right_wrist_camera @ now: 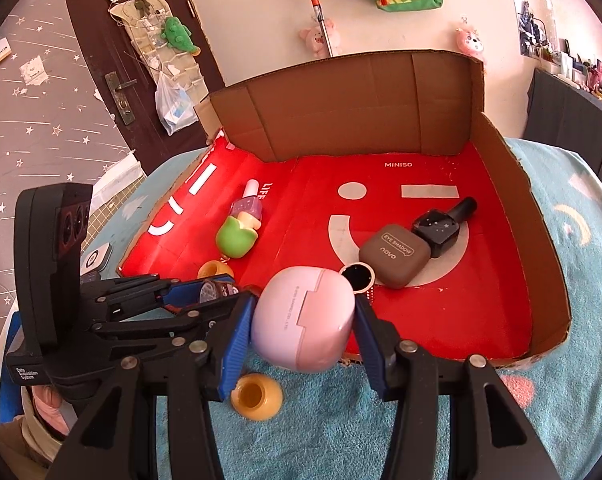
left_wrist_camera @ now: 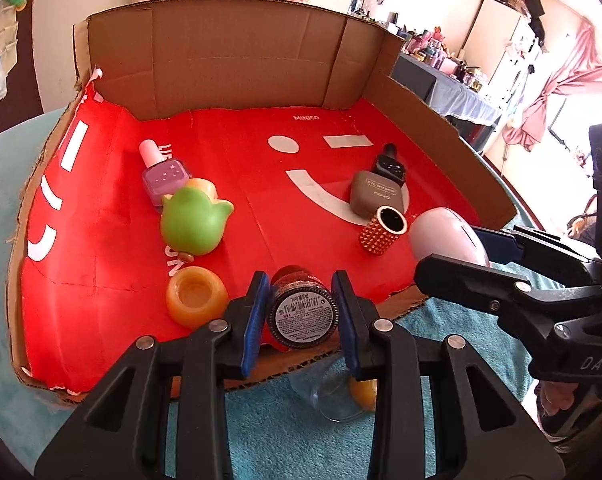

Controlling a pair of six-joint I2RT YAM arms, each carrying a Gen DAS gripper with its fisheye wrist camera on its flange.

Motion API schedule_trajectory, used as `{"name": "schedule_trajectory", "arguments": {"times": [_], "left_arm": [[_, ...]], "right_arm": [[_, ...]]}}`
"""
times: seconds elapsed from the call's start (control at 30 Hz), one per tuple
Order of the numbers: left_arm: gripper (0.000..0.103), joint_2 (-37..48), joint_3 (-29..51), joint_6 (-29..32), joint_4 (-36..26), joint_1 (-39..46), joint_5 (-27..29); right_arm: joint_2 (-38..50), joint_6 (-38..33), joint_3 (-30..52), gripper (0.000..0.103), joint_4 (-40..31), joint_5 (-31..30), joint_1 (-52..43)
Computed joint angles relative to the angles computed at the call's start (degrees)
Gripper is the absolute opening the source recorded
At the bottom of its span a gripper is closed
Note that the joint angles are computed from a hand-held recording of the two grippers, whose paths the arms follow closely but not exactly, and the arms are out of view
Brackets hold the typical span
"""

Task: Organize rigid objects
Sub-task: 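Carry the glitter jar and pink egg case over the box and lower them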

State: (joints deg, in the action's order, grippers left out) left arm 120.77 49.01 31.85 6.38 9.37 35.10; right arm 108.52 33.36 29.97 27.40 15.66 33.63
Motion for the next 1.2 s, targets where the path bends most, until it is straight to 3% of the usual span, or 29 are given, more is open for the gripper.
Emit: {"name": "schedule_trajectory", "arguments": {"times": [0.33, 0.7, 0.87, 1.2], "left_arm": [[0.03, 4.3, 3.5, -2.5, 3.0, 0.4, -4.6], [0.029, 5.7, 5.1, -3.4, 3.1, 0.5, -4.8], [0.029, 5.6, 5.0, -3.6, 3.4, 0.3, -4.9], [0.029, 6.2, 4.8, -5.9, 7.0, -0.5, -7.6]], "right_arm": [[4.4, -1.6, 4.1, 0.052, -0.7, -2.6, -1.0], [10.9, -2.2, 9.1, 0.052, -1.4, -9.2, -5.1], [12.8, -2.2, 11.0, 0.052, -3.1, -8.1, -6.1], [12.9, -1.6, 10.5, 0.053, -5.1, 1.7, -7.6]]}}
